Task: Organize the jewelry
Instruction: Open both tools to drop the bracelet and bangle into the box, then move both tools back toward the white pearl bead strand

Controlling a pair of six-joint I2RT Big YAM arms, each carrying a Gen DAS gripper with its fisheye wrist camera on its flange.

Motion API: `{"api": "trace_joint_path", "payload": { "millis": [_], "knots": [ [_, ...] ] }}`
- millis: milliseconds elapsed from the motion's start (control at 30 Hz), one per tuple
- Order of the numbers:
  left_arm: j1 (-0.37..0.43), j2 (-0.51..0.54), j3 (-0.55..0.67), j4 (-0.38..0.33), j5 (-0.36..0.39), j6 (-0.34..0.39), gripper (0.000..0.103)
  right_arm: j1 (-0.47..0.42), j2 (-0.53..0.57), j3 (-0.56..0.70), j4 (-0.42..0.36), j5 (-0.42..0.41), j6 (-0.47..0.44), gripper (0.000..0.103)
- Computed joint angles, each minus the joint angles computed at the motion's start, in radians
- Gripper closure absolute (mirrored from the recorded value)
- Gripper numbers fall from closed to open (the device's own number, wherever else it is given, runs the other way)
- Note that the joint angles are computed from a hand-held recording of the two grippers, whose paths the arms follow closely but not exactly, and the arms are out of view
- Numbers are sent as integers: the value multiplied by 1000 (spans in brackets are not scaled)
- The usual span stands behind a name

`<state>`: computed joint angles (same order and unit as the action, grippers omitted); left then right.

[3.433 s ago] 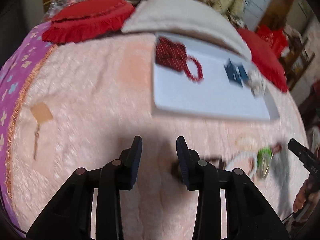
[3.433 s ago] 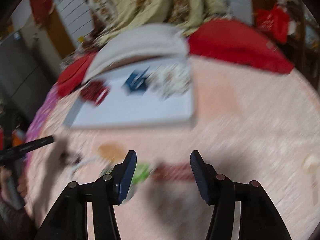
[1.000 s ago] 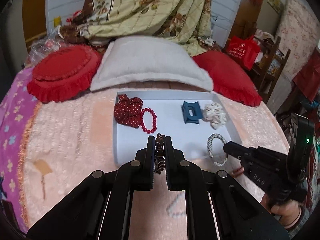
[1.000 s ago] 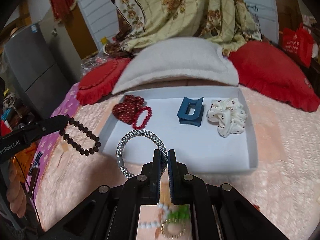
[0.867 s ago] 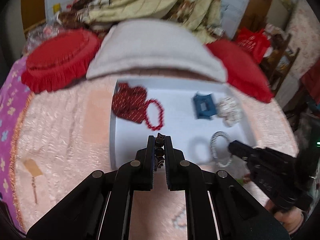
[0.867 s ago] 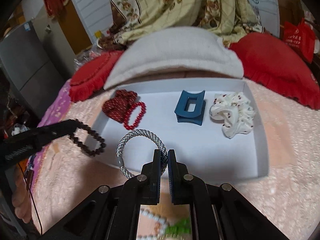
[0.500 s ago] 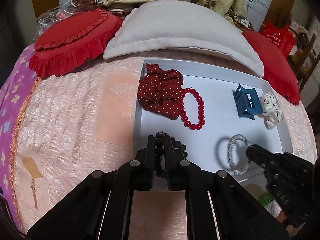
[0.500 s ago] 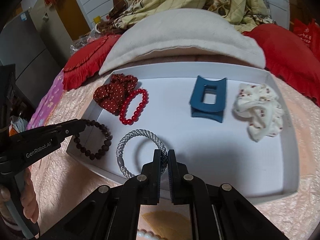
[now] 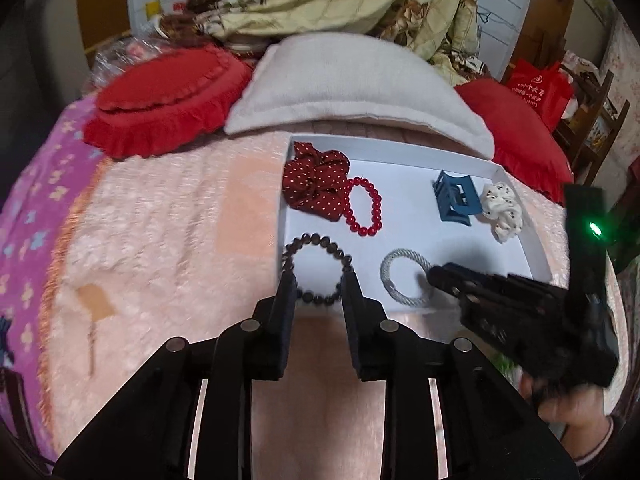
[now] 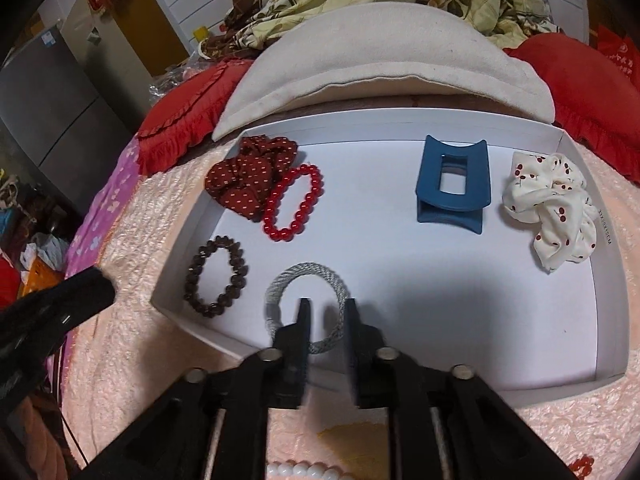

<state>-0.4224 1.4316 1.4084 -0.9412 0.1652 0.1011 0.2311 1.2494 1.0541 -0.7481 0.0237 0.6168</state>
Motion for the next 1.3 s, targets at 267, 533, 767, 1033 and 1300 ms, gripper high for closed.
{"api": "trace_joint_path", "payload": {
  "millis": [267,533,767,1033,1300],
  "knots": [
    [-5,-257,-196,57,-107,-19,55,130,-243,-53,-90,174,71,61],
    [7,-445,-338,-25,-87,-91,55,423,-457,-150,-292,415,439,61],
    [10,-532,-421,-68,-116,-73,55,675,-416,-138,-505,577,711,61],
    [55,-603,-450,-101,-81,-43,55,787,-336,-98,-622,571,852,61],
    [83,-628,-455,-128,-75,-4,55,809,-309,-74,-649,586,892,61]
  ]
}}
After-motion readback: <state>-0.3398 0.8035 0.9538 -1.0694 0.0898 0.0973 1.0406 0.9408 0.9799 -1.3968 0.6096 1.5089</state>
